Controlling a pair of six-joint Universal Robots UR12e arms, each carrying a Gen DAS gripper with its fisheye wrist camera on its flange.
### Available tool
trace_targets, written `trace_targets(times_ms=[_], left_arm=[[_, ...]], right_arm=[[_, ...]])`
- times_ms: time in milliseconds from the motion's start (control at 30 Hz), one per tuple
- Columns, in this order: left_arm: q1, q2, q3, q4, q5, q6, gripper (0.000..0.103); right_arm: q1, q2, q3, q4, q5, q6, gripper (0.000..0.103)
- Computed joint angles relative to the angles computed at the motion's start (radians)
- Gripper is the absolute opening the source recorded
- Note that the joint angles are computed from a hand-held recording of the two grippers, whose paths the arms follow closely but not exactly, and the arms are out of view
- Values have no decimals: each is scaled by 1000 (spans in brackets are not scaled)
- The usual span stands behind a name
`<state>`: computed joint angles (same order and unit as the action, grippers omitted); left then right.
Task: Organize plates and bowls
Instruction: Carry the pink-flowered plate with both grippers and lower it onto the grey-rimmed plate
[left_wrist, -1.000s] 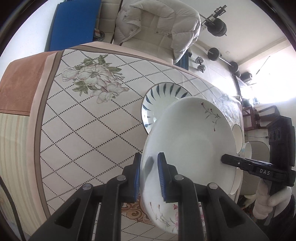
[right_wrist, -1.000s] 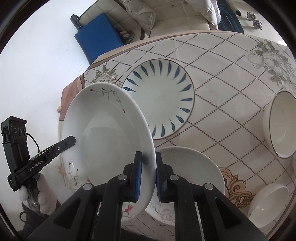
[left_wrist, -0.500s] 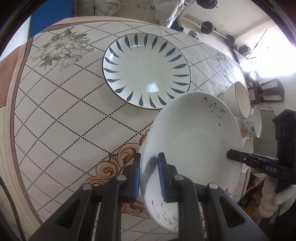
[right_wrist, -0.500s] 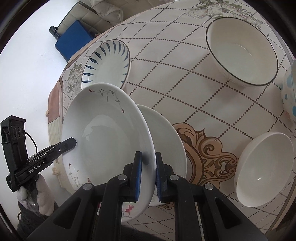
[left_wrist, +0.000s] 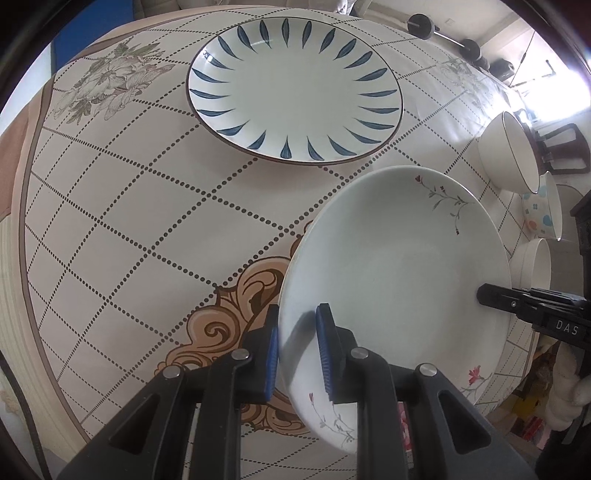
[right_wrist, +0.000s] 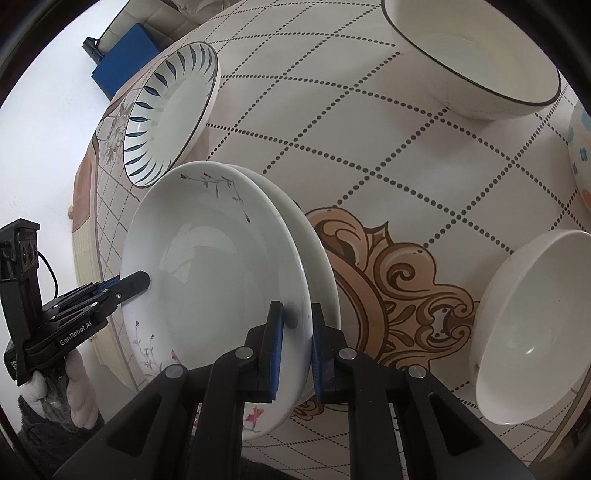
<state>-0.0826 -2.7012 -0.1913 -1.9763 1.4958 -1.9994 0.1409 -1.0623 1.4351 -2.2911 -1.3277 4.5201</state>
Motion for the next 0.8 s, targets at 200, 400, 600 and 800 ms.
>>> trace_targets(times_ms=[200, 400, 600, 800], left_arm=[[-7, 83, -174, 133, 36, 14, 17], [-9, 151, -316, 247, 48, 43, 16], [-20, 167, -346, 264, 74, 37, 16], [-24, 167, -352, 281, 122, -3, 18]], right_arm=[[-4, 7, -10, 20, 0, -19, 14], [-5, 11, -8, 13, 22, -21, 13], [-7, 20, -23, 39, 50, -15, 14], [-11, 32, -47, 85, 74, -13, 14]])
